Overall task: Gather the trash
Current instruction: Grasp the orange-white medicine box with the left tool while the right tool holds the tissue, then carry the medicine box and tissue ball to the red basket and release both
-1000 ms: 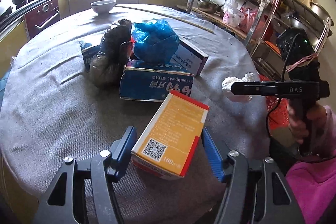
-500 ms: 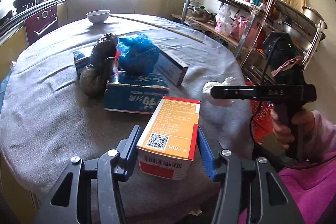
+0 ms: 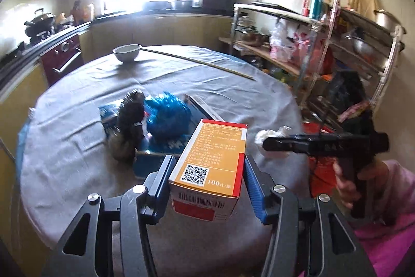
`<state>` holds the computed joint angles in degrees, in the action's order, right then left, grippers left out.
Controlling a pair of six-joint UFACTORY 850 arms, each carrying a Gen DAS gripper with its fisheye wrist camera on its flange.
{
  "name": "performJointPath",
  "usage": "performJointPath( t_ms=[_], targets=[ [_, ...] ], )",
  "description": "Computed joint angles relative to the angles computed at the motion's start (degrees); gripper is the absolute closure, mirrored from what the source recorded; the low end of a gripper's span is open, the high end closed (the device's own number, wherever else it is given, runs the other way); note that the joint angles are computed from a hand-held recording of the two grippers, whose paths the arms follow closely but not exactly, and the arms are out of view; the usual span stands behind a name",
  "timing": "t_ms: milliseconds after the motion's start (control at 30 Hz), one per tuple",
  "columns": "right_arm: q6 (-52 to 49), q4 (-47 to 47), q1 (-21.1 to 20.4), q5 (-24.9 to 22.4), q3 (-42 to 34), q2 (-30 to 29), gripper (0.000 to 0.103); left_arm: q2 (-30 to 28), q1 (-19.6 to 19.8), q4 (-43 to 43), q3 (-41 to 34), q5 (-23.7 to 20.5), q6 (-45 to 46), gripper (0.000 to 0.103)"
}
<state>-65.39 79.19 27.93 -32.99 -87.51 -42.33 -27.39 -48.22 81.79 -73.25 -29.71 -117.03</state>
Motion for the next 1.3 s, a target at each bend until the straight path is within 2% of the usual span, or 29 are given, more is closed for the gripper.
performJointPath(
  t_ms=[167,300,667,1300],
  targets=[
    [-1.94,2.19,-0.67,0.45,1.22,1.1,0.057,-3.98,0.15,-13.6,-7.6,-5.37,12.79,0.049],
    [-3.74,4.12,-1.34,0.83,2.26,1.94,0.057,-7.06,0.14,-18.86,-12.96,-8.87,18.72,0.049],
    [-7.65,9.45,-3.98,1.85,5.53,4.07,0.057,-12.61,-1.09,-22.18,-22.86,-12.49,28.37,0.049],
    [-15.05,19.77,-10.44,4.0,12.86,8.85,0.057,-23.96,-2.21,-29.88,-41.72,-14.19,46.34,0.049]
  ],
)
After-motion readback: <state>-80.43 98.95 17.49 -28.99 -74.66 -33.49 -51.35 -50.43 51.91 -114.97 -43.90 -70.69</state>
